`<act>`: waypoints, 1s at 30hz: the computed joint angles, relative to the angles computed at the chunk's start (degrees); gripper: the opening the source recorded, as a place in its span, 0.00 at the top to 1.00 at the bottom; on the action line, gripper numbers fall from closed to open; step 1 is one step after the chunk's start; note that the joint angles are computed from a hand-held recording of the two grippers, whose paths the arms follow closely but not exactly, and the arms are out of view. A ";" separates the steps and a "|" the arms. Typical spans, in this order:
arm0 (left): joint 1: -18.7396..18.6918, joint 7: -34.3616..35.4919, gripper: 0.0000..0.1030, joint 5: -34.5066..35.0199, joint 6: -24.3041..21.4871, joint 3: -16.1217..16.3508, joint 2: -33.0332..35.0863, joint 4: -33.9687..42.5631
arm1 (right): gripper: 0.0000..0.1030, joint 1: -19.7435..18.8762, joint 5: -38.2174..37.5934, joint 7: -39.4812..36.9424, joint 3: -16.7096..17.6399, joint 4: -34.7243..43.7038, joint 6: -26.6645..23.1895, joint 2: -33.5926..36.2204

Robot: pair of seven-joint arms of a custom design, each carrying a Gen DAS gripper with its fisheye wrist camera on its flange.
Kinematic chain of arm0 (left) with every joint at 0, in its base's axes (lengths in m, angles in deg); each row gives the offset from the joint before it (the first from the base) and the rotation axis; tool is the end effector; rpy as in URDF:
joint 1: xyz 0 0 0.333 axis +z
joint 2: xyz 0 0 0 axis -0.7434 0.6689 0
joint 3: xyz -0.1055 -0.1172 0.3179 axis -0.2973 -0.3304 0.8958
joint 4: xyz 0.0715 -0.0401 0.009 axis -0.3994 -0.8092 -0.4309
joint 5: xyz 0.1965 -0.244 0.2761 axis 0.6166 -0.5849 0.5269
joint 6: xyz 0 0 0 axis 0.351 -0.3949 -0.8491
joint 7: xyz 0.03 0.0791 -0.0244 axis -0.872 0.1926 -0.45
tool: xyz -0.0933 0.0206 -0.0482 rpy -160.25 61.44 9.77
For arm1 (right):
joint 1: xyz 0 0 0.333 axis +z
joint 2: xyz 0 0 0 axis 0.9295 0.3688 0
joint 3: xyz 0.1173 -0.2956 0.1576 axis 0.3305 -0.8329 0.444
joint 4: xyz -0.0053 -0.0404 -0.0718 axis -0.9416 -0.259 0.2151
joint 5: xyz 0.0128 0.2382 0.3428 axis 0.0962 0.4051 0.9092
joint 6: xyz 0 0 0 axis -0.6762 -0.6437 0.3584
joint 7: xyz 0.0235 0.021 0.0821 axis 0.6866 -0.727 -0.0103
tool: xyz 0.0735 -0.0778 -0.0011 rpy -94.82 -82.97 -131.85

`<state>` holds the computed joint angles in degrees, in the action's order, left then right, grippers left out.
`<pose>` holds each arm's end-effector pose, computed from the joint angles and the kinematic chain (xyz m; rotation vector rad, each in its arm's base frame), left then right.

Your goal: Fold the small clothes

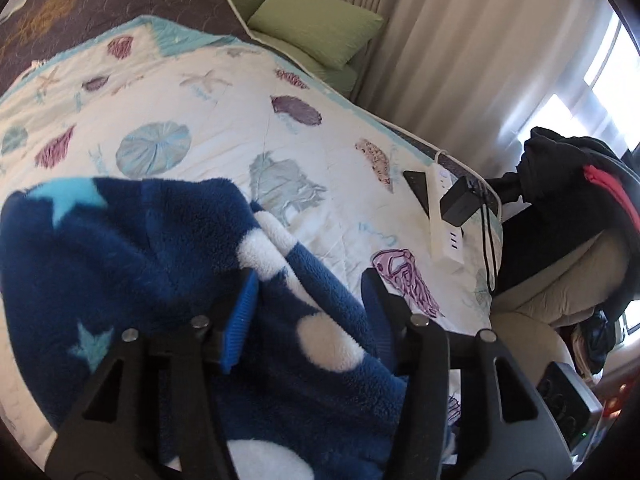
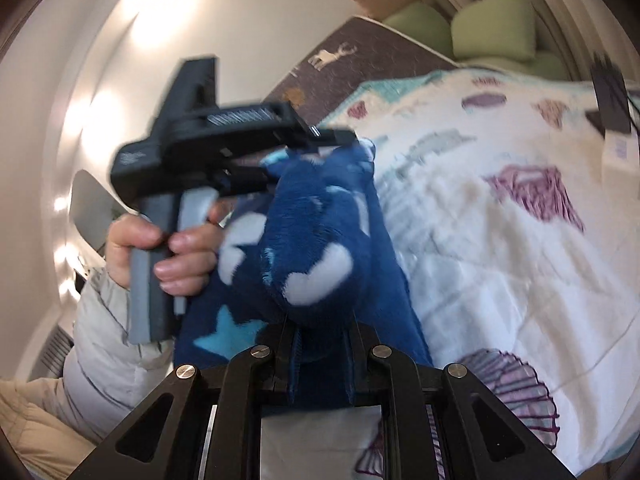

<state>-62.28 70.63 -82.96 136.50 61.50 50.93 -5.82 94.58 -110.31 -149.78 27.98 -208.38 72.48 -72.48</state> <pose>0.6629 -0.3438 0.6352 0.6563 -2.8285 0.9387 0.4097 0.3810 0.5377 -0.7835 1.8614 -0.4081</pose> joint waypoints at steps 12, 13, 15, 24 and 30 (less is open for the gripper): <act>6.40 7.25 0.41 -8.53 4.15 1.08 -8.70 -10.19 | 0.76 -0.57 2.09 -2.11 0.15 -3.00 2.21 -3.46; 6.37 7.63 0.41 -7.91 4.87 1.43 -9.15 -11.46 | 0.76 -0.61 2.17 -2.39 0.60 -3.55 1.33 -4.70; 5.91 6.96 0.41 -5.32 4.68 2.10 -9.28 -13.44 | 0.76 -0.46 5.35 -6.71 1.33 -3.44 -1.27 -6.22; 6.03 15.99 0.41 -9.51 15.07 2.32 -16.57 -27.47 | 0.76 -2.55 5.94 -17.96 2.04 3.60 -3.37 -4.22; 6.59 21.66 0.40 -13.37 15.97 2.60 -18.88 -31.44 | 0.75 0.01 32.04 -41.30 0.56 11.53 -14.71 5.26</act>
